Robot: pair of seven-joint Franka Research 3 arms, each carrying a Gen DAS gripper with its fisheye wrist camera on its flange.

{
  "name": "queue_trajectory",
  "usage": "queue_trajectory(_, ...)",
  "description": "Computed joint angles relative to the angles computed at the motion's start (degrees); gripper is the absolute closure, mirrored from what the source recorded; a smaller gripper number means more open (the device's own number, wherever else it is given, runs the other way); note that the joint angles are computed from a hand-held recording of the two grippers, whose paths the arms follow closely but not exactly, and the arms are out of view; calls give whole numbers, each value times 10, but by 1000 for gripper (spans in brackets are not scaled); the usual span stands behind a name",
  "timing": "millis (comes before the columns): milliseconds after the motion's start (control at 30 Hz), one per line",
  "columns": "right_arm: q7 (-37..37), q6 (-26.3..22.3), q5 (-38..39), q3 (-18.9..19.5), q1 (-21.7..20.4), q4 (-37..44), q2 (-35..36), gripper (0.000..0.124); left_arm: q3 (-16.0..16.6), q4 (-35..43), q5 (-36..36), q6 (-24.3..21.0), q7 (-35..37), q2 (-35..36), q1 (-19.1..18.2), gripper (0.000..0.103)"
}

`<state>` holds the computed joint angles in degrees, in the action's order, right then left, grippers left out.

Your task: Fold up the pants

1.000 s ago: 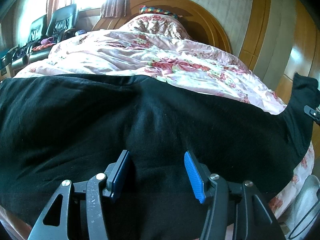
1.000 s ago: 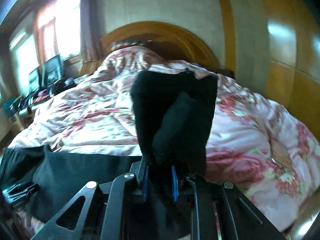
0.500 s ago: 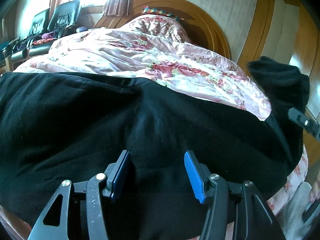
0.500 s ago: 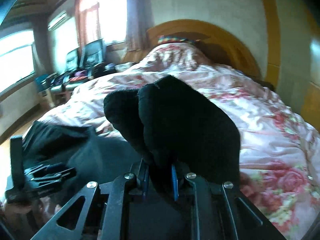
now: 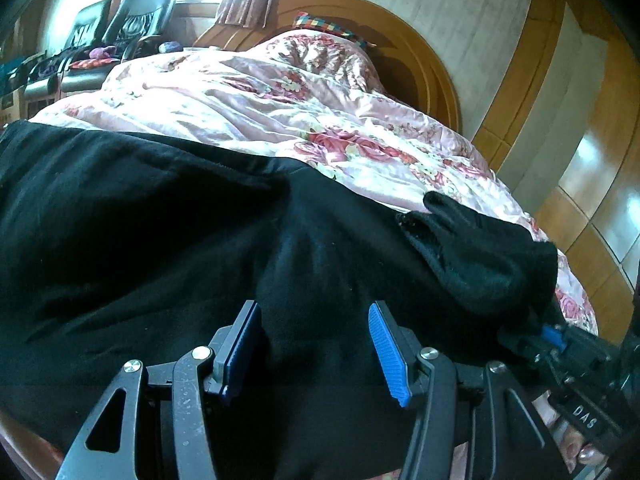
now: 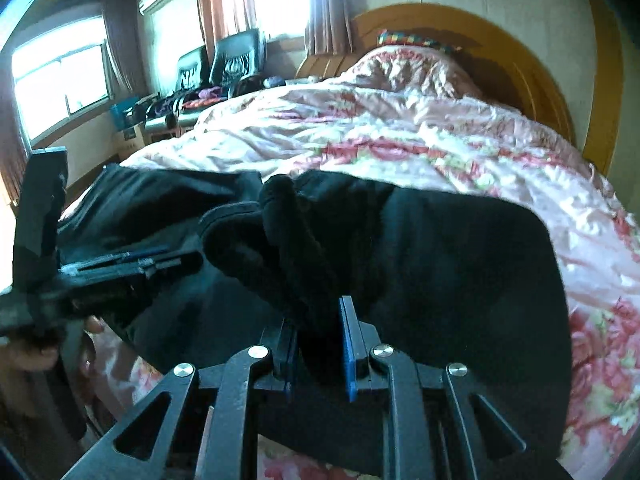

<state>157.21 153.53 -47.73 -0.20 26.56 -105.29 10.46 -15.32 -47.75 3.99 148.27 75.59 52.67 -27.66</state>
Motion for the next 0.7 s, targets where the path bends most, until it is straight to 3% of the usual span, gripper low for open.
queue_trajectory(167, 35, 32, -51, -5, 1, -10, -8, 105, -7, -19, -9, 23, -1, -8, 7, 46)
queue_trajectory(267, -30, 35, -5, 8, -8, -4, 5, 100, -19, -27, -20, 35, 2, -11, 16, 46)
queue_trajectory(367, -89, 45, 56, 14, -10, -8, 13, 79, -40, -28, -44, 35, 11, -9, 29, 46)
queue_trajectory(433, -124, 80, 95, 16, -11, -21, 8, 52, -55, -36, -62, 43, 23, -11, 38, 46)
queue_trajectory(500, -140, 90, 98, 9, -1, -29, 0, 51, -68, -48, -80, 57, 32, -16, 47, 46)
queue_trajectory(700, -5, 84, -45, -12, 15, -59, -47, 51, -111, -64, -131, 85, 65, -22, 67, 45)
